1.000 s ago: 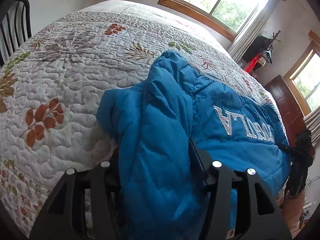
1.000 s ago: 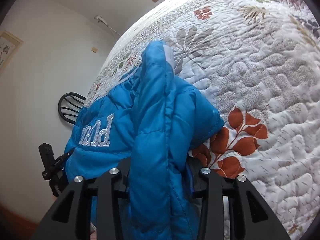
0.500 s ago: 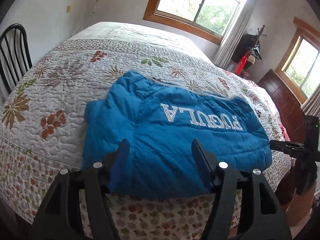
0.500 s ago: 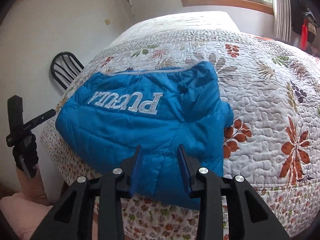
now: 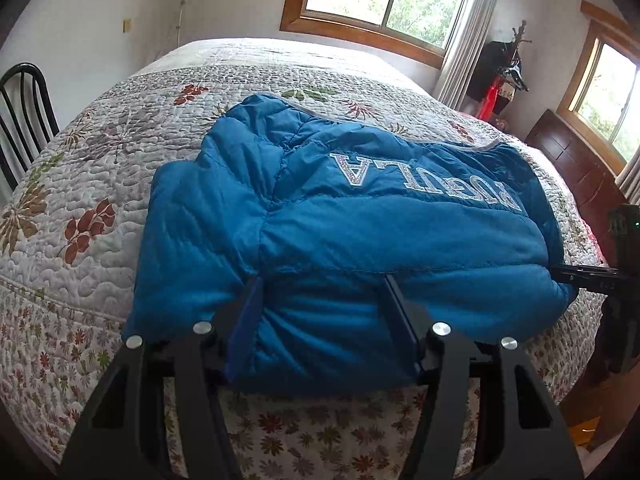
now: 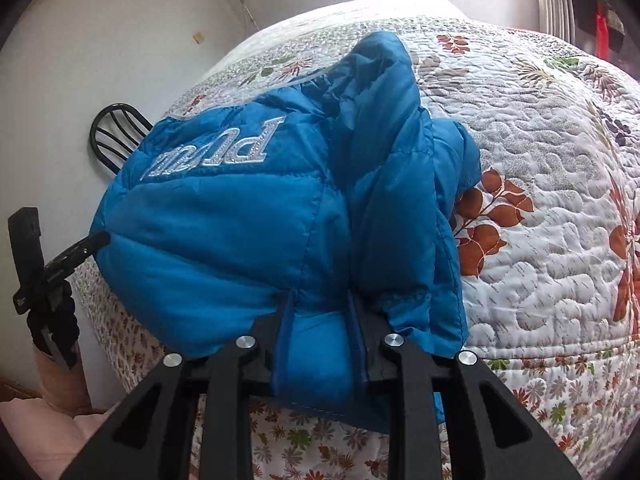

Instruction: Fold large clothes

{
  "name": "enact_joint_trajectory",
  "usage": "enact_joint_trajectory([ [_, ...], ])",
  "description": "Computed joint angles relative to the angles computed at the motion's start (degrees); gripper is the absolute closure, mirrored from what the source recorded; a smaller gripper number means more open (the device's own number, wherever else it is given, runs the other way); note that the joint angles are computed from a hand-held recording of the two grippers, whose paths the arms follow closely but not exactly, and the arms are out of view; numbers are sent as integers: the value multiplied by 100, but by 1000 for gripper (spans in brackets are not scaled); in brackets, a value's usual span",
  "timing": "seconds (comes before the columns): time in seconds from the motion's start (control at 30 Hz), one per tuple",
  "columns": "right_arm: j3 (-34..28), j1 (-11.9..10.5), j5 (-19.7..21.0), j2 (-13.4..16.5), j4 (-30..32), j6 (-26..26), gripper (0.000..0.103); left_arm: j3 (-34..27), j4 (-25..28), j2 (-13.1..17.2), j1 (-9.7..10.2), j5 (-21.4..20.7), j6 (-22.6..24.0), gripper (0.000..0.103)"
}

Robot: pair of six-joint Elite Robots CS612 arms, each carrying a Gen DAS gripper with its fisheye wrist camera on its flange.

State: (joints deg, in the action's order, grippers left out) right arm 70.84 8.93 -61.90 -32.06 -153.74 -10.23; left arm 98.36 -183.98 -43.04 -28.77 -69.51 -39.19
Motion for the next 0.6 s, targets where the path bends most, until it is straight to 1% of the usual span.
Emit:
enact_joint_trajectory([
  [0.07, 22, 2, -9, -22, -83, 57, 78, 9, 65, -40, -19, 62, -142, 44],
  [0.13, 136, 0, 1, -95, -291, 128, 73, 40, 250, -128, -100, 256, -279, 42],
  [0.2, 300, -32, 187, -182, -555, 159, 68, 127, 281, -218, -207, 500, -351, 30],
  [0.27, 405, -58, 257, -259, -654, 173, 68, 216, 380, -318, -308, 705, -456, 27],
  [0.37, 520, -95, 146, -353, -820, 253, 68, 362, 493, -454, -420, 991, -578, 27],
  [0.4, 555, -113, 83, -380, -884, 302, 68, 406, 551, -496, -451, 1081, -630, 25],
  [0.5, 607, -141, -120, -435, -946, 361, 68, 508, 662, -591, -487, 1163, -823, 24],
  [0.6, 593, -143, -269, -442, -856, 361, 68, 570, 795, -636, -479, 1157, -1014, 23],
])
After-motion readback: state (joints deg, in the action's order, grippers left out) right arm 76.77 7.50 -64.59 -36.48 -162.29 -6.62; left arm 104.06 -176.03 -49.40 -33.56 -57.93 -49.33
